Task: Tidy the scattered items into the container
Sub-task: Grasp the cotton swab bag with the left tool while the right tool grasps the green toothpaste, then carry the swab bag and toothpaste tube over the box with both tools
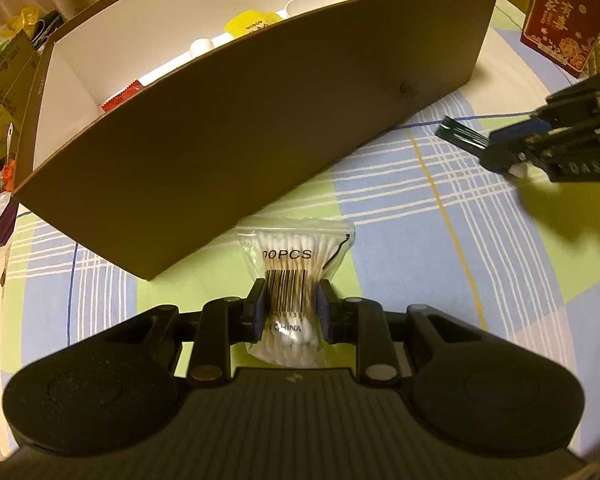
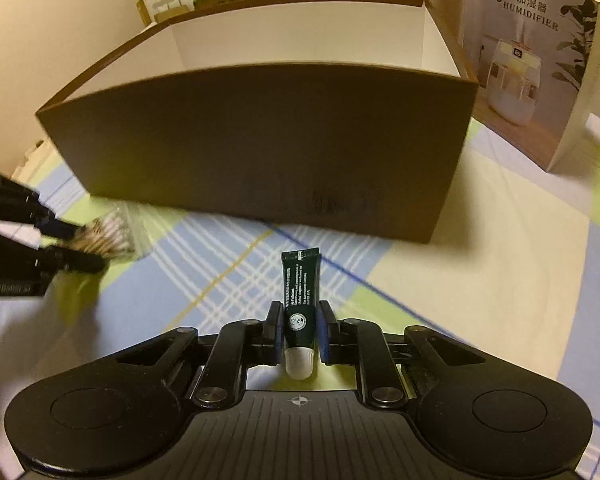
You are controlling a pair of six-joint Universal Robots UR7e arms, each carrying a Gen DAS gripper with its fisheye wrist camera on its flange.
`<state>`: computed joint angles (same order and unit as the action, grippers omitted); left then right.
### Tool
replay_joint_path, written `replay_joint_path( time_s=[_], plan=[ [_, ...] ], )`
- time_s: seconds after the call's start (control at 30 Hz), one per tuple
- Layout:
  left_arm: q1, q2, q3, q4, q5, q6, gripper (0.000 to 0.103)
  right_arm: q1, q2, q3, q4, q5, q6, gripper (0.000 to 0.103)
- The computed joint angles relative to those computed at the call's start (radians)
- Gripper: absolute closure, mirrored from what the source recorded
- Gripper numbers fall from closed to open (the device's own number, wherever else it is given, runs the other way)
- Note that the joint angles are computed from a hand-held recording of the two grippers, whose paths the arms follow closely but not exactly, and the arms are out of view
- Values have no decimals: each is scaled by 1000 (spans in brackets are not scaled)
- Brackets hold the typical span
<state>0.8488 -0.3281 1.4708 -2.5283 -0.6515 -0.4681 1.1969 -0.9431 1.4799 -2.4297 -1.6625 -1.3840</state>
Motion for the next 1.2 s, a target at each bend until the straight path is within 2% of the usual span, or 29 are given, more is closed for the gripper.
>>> replay_joint_path(
  time_s=[0.27, 0.53, 0.67, 0.73, 0.77, 0.8, 0.83, 0.97, 1.03, 1.07, 1.1, 1.2],
  plan=[
    [-9, -25, 52, -60, -91, 40, 79, -37, -98, 81, 55, -40, -11, 83],
    [-7, -21, 47, -46, -78, -12, 63, -33, -99, 91, 28, -44, 33, 82],
    [-6, -10, 43, -84, -78, 6, 64, -30, -95, 96, 7, -41, 13, 82],
    [-7, -8, 47, -107, -85, 21, 72, -28, -99, 107, -7, -45, -4, 81],
    [-9, -7, 48, -110, -84, 28, 73, -28, -101, 108, 5, -45, -7, 66],
    [-11, -6, 50, -116, -85, 39, 76, -28, -102, 103, 28, -46, -8, 44],
    [-14, -5, 51, -117, -83, 43, 79, -27, -103, 107, 32, -53, -13, 39],
    [-22, -5, 52, -101, -87, 41, 82, -22, -118, 180, -94, -72, -89, 43],
    [-25, -6, 56, -99, -94, 39, 83, -21, -117, 183, -118, -71, -77, 55],
    [-27, -7, 59, -98, -98, 38, 83, -21, -115, 179, -122, -71, -72, 79],
    [-30, -7, 63, -99, -99, 37, 83, -19, -110, 166, -113, -74, -59, 85],
    [-36, -9, 71, -97, -104, 33, 83, -18, -109, 157, -108, -87, -45, 85]
  ],
)
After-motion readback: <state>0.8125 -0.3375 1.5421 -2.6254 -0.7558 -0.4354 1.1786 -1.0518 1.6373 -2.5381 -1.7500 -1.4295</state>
